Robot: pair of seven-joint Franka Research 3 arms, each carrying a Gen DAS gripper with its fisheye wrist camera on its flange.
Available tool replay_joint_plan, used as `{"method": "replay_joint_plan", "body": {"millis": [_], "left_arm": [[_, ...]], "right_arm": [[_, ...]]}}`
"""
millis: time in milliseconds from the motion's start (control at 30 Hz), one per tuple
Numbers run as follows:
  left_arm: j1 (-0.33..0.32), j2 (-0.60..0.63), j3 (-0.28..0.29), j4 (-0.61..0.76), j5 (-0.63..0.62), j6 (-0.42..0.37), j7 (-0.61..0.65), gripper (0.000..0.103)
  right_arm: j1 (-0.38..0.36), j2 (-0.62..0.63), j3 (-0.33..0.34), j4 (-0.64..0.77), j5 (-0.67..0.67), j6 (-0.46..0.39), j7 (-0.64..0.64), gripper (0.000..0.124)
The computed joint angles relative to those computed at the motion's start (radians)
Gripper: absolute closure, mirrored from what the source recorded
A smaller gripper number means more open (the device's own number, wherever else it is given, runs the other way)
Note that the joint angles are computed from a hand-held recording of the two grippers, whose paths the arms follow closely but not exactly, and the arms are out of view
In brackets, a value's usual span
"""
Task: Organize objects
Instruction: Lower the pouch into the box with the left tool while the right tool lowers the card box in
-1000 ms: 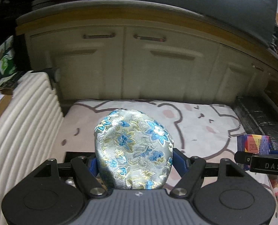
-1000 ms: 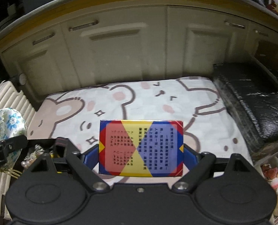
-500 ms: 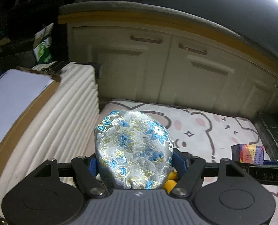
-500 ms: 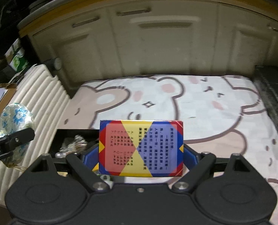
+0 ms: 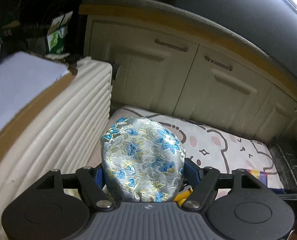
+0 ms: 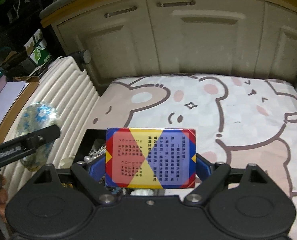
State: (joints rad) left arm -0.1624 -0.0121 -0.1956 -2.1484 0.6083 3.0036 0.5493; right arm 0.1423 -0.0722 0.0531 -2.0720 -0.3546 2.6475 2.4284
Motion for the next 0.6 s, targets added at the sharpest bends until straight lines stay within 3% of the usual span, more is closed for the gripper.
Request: {"method": "replay_joint_plan", "body": {"millis": [100, 300, 500, 600], "left_arm": [[-0.008, 0.032, -0.003, 0.006, -0.111, 0.01, 0.096, 0.028], [-0.018, 0.098, -0.009, 0.024, -0.218, 0.037, 0.205, 0.028], [0.008, 0.139, -0.071, 0.054, -0.461, -0.071, 0.458, 0.027], [-0.008, 0.146, -0.06, 0.061, -0.481, -0.119, 0.508, 0.027]], "right_arm": [[0.003, 0.013, -0.004, 0.007, 0.029, -0.003, -0.013, 0.035], [0.009, 0.032, -0.016, 0.012, 0.081, 0.004, -0.032, 0.035], [0.019, 0.056, -0.025, 0.022, 0.183, 0.016, -0.094, 0.035], [0.025, 0.07, -0.028, 0.032, 0.222, 0.018, -0.114, 0.035]]}}
